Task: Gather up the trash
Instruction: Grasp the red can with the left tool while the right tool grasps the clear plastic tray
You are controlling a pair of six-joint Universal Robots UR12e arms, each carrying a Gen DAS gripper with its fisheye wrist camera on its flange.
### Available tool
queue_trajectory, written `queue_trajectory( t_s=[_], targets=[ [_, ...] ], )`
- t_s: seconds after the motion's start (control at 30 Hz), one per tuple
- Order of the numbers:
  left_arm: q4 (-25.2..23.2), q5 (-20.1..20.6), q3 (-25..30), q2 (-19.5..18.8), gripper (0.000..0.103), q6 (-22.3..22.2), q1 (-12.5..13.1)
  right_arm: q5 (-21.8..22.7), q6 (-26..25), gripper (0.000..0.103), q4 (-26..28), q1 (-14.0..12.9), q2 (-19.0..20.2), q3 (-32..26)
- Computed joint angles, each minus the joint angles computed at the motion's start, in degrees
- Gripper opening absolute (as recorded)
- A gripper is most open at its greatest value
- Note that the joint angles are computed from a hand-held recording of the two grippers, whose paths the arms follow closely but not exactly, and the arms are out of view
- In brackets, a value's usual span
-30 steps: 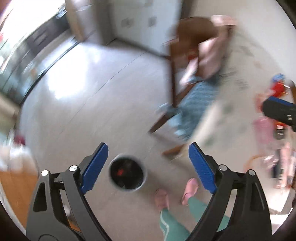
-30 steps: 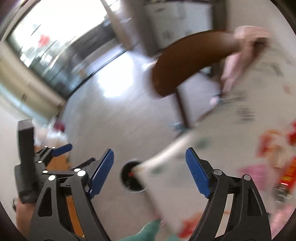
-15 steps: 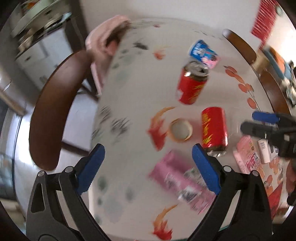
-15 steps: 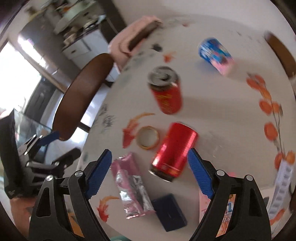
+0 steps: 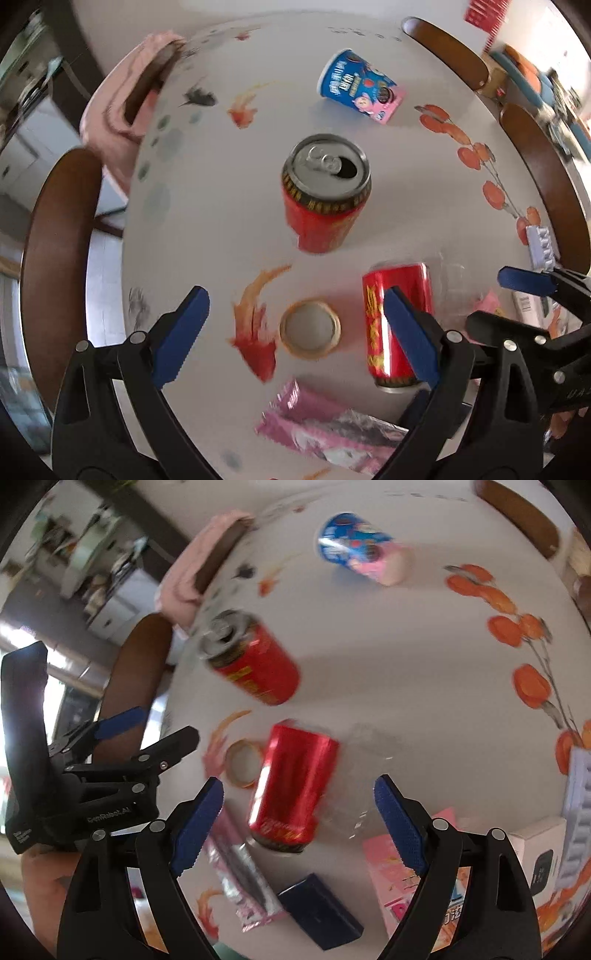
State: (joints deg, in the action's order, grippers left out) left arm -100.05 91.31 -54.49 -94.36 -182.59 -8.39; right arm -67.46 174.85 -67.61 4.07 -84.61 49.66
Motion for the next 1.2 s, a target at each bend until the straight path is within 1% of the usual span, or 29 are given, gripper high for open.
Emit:
queue_trajectory(
  t_s=[0.03, 0.07, 0.13, 0.2, 0.33, 0.37, 0.4, 0.47, 0.5, 0.57, 0.6, 0.63, 0.67, 0.7, 0.73, 0.8, 0.87, 1.1, 1.2],
  targets=[
    [-0.21, 0.04, 0.19, -0.32, 0.093, 0.59, 0.03, -0.73, 1.69, 0.083, -0.61, -0.04, -0.14, 0.51],
    [-0.40, -0.73, 0.51, -0.85, 0.093, 1.55, 0.26, -1.27, 4.21, 0.084, -1.34, -0.15, -0.33, 1.25],
    [0.33, -2.50, 0.57, -1.56, 0.093, 3.75, 0.70, -2.68, 7.19, 0.084, -2.68, -0.05, -0.55, 2.30],
    [1.18, -2.35, 0.28, -2.19, 0.094, 5.65, 0.78, -4.90, 9.60, 0.084, -2.88, 0.36, -0.24, 2.71],
    [1.14, -3.80, 0.36, -3.45, 0.094, 6.50, 1.18, -3.47, 15.21, 0.082, -3.20, -0.24, -0.45, 4.88],
    [1.39, -3.99, 0.32, -3.67, 0.094, 6.42, 1.27, -3.73, 16.10, 0.080, -3.35, -0.20, -0.29, 5.01],
    [1.36, -4.32, 0.51, -3.99, 0.094, 6.23, 1.33, -3.78, 16.52, 0.075, -3.20, -0.18, -0.09, 4.93],
    [1.35, -4.83, 0.74, -4.56, 0.094, 6.08, 1.47, -3.10, 17.63, 0.067, -3.05, -0.38, 0.18, 5.15],
    [1.38, -4.80, 0.86, -4.83, 0.094, 5.99, 1.51, -3.31, 18.11, 0.058, -2.89, -0.36, 0.39, 5.00],
    [1.51, -5.20, 0.91, -5.22, 0.092, 5.96, 1.65, -2.73, 18.53, 0.048, -2.31, -0.48, 0.69, 4.87],
    [1.48, -5.59, 0.94, -5.34, 0.088, 6.08, 1.76, -1.44, 18.60, 0.043, -2.16, -0.81, 0.75, 5.01],
    [1.41, -6.35, 0.95, -5.40, 0.083, 6.32, 1.92, -1.56, 18.23, 0.043, -1.84, -0.75, 1.03, 4.63],
    [1.30, -6.94, 1.00, -5.48, 0.080, 6.79, 2.05, -1.93, 17.87, 0.043, -1.75, -0.60, 1.21, 4.26],
    [0.40, -6.87, 1.67, -5.79, 0.074, 6.46, 1.98, -2.44, 17.14, 0.042, -1.51, -0.47, 1.56, 3.63],
    [0.88, -7.35, 1.36, -5.59, 0.069, 6.67, 2.07, -2.59, 16.78, 0.041, -1.55, -0.49, 1.72, 3.33],
    [0.80, -8.38, 1.45, -5.56, 0.064, 6.89, 2.23, -2.78, 16.11, 0.037, -1.65, -0.54, 2.06, 2.66],
    [0.86, -7.82, 1.56, -5.59, 0.064, 6.65, 2.14, -2.97, 15.28, 0.035, -1.53, -0.65, 2.55, 1.76],
    [3.49, -8.31, 0.93, -4.49, 0.064, 5.23, 2.65, -2.82, 12.89, 0.035, -2.82, -0.84, 3.38, -0.32],
    [4.31, -7.68, 1.63, -4.16, 0.064, 4.51, 2.64, -2.07, 11.45, 0.035, -3.63, -0.87, 3.77, -1.84]
  ],
)
